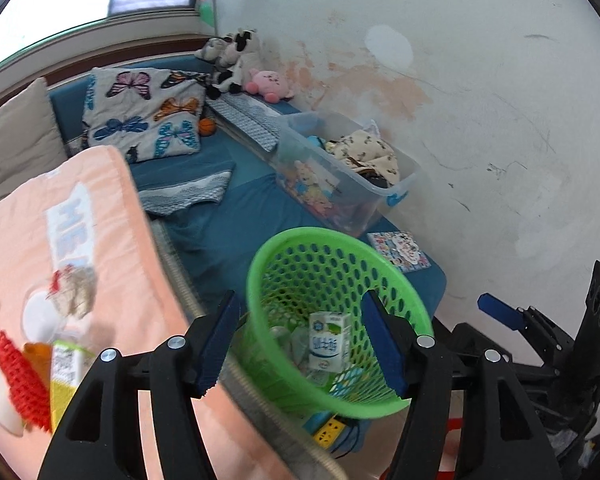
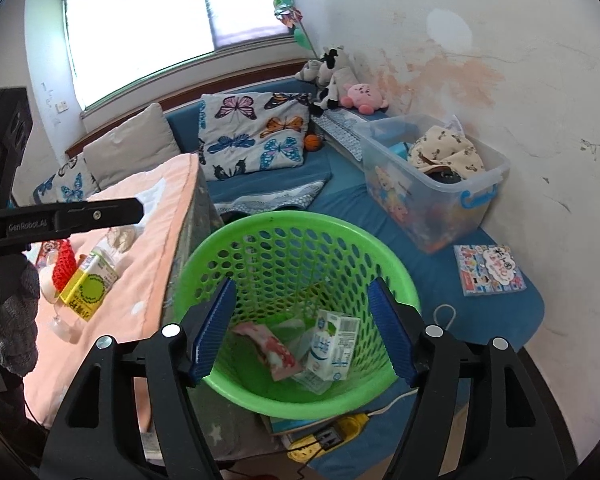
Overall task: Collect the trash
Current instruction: 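Drop the carton and pink wrapper into the green basket with both grippers, then move both tools back over the table toward the red cup and netting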
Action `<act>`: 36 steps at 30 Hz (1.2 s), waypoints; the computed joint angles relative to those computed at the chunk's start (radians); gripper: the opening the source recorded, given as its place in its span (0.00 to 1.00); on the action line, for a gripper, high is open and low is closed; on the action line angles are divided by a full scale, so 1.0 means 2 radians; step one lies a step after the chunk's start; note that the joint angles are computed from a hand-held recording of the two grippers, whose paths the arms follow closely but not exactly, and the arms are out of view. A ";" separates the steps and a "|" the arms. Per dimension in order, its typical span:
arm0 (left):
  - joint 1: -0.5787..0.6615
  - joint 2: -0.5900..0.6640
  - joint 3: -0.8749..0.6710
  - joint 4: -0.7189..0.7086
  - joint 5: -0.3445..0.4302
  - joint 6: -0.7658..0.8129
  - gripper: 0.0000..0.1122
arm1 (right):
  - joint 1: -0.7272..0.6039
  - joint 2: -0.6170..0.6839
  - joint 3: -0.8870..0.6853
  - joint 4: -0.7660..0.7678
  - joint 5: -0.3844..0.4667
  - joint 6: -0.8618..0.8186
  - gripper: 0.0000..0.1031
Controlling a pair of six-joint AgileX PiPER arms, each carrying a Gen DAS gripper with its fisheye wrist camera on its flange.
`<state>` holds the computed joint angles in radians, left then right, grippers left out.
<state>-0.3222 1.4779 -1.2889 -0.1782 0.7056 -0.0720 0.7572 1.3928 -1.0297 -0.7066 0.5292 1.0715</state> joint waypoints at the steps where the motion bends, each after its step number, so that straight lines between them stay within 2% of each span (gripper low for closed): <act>1: 0.004 -0.006 0.005 0.003 0.001 -0.001 0.54 | 0.003 0.003 -0.003 -0.001 0.000 0.002 0.68; 11: 0.090 -0.087 0.078 0.034 0.009 0.003 0.54 | 0.040 0.038 -0.047 0.001 0.003 -0.001 0.69; 21: 0.280 -0.124 0.109 -0.057 0.039 0.136 0.54 | 0.072 0.105 -0.133 0.061 0.000 -0.069 0.69; 29: 0.407 -0.119 0.088 -0.102 0.066 0.215 0.54 | 0.111 0.201 -0.270 0.143 0.017 -0.174 0.69; 36: 0.488 -0.077 0.056 -0.121 0.081 0.259 0.54 | 0.144 0.321 -0.450 0.229 0.081 -0.285 0.68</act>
<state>0.6530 1.3230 -1.1768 -0.4195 0.8670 0.4450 1.0450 2.0349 -1.9305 -0.2486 0.6902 0.5012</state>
